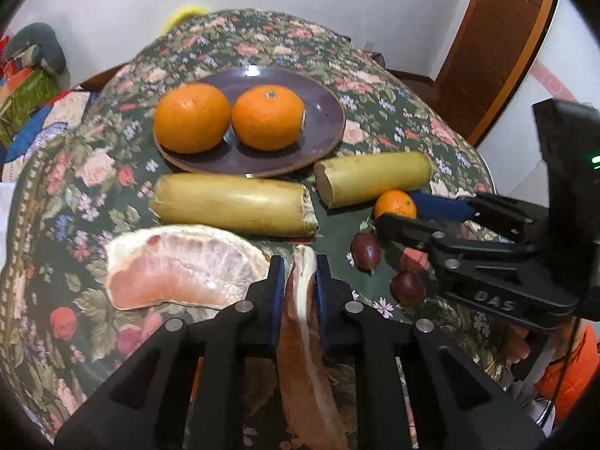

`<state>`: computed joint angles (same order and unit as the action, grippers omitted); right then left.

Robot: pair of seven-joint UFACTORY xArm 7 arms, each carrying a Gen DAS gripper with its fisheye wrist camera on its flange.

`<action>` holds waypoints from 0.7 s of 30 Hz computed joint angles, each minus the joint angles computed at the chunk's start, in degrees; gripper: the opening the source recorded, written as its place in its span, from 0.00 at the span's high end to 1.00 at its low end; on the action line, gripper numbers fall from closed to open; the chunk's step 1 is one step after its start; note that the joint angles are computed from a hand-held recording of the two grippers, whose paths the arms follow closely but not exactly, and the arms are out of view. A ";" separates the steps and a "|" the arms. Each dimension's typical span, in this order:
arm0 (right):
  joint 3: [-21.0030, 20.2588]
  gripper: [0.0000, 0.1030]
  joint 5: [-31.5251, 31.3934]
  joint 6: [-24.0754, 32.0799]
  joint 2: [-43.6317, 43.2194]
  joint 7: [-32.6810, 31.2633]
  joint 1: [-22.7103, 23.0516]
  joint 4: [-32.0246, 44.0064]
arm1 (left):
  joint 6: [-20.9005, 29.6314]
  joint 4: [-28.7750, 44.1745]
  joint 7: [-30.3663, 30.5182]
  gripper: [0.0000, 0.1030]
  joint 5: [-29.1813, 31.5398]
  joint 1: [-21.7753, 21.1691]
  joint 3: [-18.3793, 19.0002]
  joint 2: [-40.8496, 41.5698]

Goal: Organize fruits
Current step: 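Lift the pomelo segment with the left tool while the right tool grasps a mandarin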

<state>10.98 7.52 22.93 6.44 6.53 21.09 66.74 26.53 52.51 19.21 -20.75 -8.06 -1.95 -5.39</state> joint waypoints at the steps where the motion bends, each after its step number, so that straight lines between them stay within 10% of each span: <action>1: 0.09 0.63 0.40 0.08 0.22 -0.33 -0.06 0.16 | -0.12 -0.19 0.07 0.86 -0.12 0.02 0.04 -0.39; 21: -0.55 0.70 -0.55 -3.09 -3.80 1.15 -0.28 -0.79 | -3.31 0.04 0.44 0.88 -1.32 -0.99 2.26 -6.98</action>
<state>10.43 6.97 19.84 2.64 7.68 20.81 65.95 23.21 52.55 19.66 -22.07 -9.05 0.30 -12.36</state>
